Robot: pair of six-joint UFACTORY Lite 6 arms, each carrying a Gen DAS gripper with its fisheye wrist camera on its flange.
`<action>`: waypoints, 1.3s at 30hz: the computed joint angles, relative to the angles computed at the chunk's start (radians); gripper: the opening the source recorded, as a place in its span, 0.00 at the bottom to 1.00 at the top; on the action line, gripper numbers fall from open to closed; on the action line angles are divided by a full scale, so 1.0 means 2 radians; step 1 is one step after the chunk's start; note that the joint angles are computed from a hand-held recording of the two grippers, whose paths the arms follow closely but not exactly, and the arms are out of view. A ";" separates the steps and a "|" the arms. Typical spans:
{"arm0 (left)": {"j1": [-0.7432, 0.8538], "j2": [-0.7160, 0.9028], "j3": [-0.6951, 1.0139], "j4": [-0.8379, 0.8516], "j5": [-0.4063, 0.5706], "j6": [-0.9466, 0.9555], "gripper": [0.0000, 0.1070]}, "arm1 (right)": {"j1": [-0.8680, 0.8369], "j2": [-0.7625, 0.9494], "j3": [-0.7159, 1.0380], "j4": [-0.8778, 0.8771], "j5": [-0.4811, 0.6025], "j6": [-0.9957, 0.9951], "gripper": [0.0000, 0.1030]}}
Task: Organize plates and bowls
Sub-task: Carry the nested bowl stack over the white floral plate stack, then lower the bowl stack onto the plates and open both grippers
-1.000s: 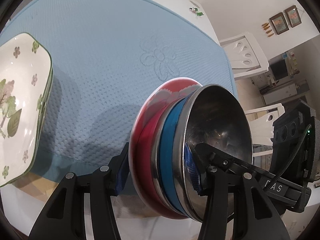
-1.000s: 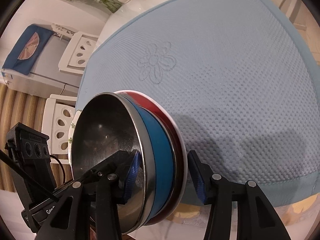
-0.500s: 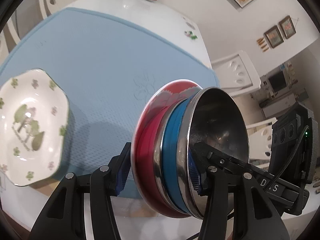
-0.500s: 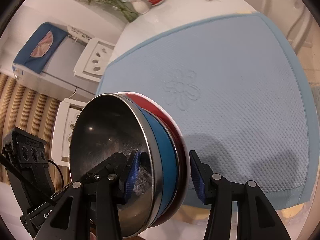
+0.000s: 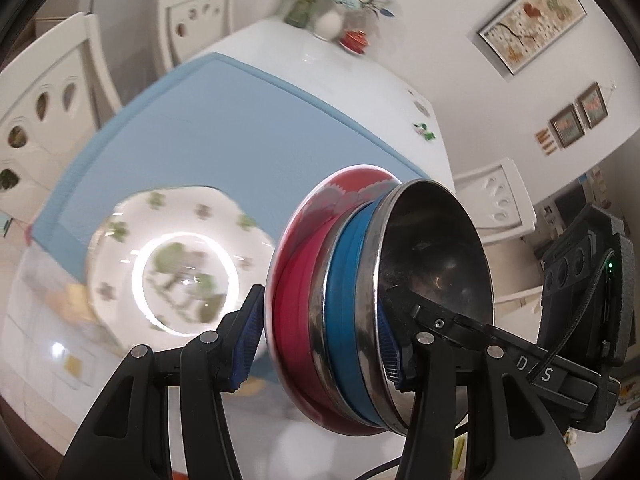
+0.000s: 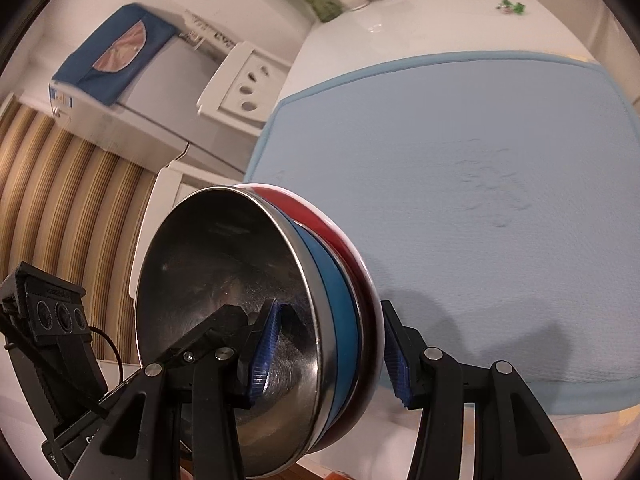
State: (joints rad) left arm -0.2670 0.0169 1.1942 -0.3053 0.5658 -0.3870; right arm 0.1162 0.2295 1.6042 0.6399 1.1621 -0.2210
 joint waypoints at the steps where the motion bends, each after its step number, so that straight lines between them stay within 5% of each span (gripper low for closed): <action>1: 0.013 -0.007 -0.009 -0.013 0.002 0.020 0.44 | 0.022 0.000 -0.002 -0.005 -0.013 0.018 0.47; 8: 0.132 -0.026 -0.069 -0.147 0.035 0.235 0.44 | 0.127 0.032 -0.006 -0.039 -0.077 0.110 0.47; 15: 0.206 0.044 -0.065 -0.224 0.075 0.394 0.44 | 0.176 0.072 -0.013 -0.072 -0.121 0.185 0.47; 39: 0.271 0.159 0.003 -0.279 0.152 0.542 0.45 | 0.201 0.127 0.019 -0.102 -0.147 0.299 0.47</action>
